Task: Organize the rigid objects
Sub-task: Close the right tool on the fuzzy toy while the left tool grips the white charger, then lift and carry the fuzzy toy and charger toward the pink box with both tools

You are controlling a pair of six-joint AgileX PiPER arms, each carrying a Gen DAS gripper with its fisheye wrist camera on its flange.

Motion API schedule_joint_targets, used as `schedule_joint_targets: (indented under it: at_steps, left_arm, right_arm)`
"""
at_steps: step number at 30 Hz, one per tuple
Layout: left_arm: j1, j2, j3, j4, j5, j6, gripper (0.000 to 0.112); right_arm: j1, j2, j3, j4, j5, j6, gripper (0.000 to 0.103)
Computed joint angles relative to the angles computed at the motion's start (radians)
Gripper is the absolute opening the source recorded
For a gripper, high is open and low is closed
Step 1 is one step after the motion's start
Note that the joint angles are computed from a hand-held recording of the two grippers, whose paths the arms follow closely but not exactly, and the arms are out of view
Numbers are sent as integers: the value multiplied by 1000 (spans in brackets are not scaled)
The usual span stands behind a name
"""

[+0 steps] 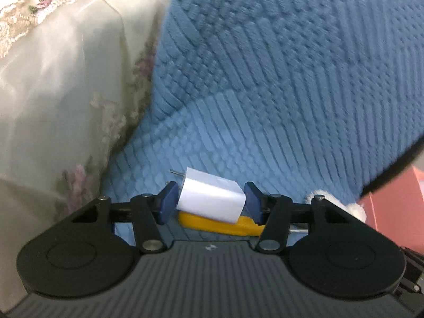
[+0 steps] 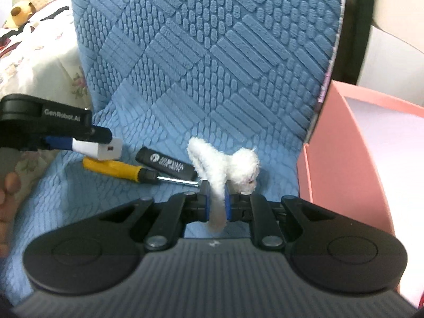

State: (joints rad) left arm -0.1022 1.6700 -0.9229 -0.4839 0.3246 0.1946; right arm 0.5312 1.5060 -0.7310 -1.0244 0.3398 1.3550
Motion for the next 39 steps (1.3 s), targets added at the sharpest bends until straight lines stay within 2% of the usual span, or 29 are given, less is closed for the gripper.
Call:
schedule_joint_targets:
  at_steps: [6,11,14,18,23,26,29,35,39]
  left_arm:
    - [-24,-114,97,-13,15,-6,60]
    - [-41,-202,198,-101,-1,85,60]
    - [-45,-278,273,-104,-10,108,59]
    - [-25,-373,354,-185,0,222,59]
    - [40,-503,441,-335,76,392,59]
    - [10,-577,481,-280,86,326,59]
    - [-48,-631,516,-167,92,197,59]
    - [-128,-676,563,-38,133,-2,59]
    - [-241,-708,574,169,149,-265,59]
  right_arm:
    - [93,-98,62,9,80,69,14]
    - [189,-192,120,56,148,105,14]
    - [256,-236,152,73,193,120,14]
    - [345,-284,178,76,271,146,14]
    - [455,-339,202,98,373,192,14]
    - [515,-366,212,122,426,216,14]
    - [577,-376,216,155,475,232,14]
    - [621,-376,225,238,478,214,14]
    - [621,-381,230,273,461,194,15]
